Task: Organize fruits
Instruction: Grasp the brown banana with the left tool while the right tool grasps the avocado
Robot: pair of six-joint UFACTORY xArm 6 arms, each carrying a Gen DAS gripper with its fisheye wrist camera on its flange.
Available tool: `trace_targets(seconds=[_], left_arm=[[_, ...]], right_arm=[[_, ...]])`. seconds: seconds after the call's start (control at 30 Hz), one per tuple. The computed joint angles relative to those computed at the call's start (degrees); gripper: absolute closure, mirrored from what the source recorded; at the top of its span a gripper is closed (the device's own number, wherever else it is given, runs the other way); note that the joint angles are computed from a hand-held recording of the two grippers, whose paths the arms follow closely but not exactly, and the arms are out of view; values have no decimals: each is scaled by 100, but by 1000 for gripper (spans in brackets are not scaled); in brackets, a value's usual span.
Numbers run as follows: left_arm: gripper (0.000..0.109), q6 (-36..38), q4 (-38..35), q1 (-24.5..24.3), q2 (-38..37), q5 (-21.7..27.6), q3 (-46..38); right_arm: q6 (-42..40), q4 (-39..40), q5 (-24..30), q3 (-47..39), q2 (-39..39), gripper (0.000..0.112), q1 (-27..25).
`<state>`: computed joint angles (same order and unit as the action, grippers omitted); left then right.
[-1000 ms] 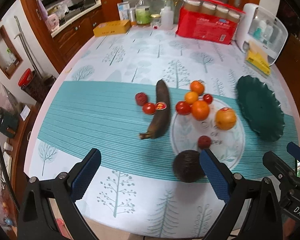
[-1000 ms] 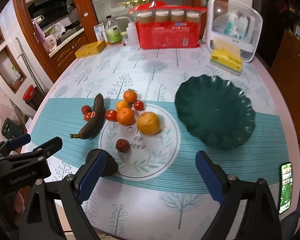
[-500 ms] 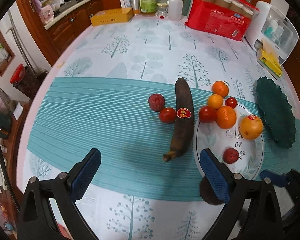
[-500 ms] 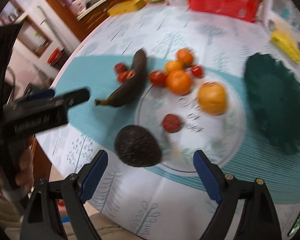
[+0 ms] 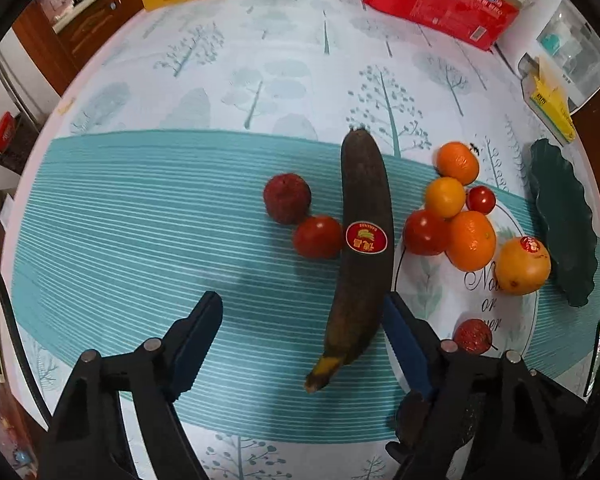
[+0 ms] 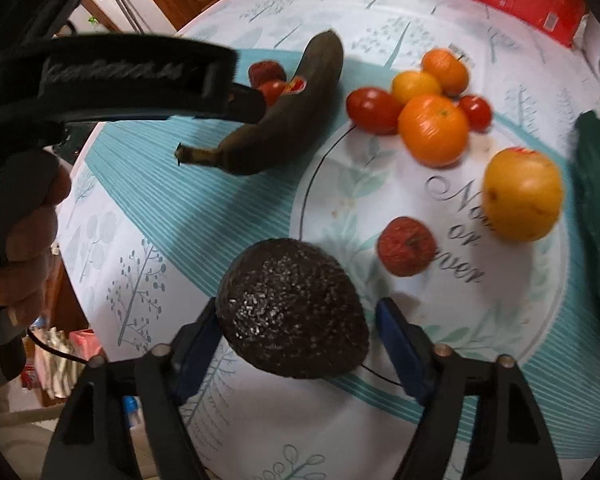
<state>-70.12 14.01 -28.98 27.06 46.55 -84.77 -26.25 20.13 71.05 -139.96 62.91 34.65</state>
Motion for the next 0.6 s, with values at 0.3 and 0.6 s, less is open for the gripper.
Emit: trace_targets(seconds=[0.3,0.6], left_arm=[[34,449,-254,-6,470,113,-542],[64,764,-507,-9,1166,428,-1461]], right_arm=[[103,-238,75,-144,3,43,-115],[235,-350,-237,565,-478,43,-364]])
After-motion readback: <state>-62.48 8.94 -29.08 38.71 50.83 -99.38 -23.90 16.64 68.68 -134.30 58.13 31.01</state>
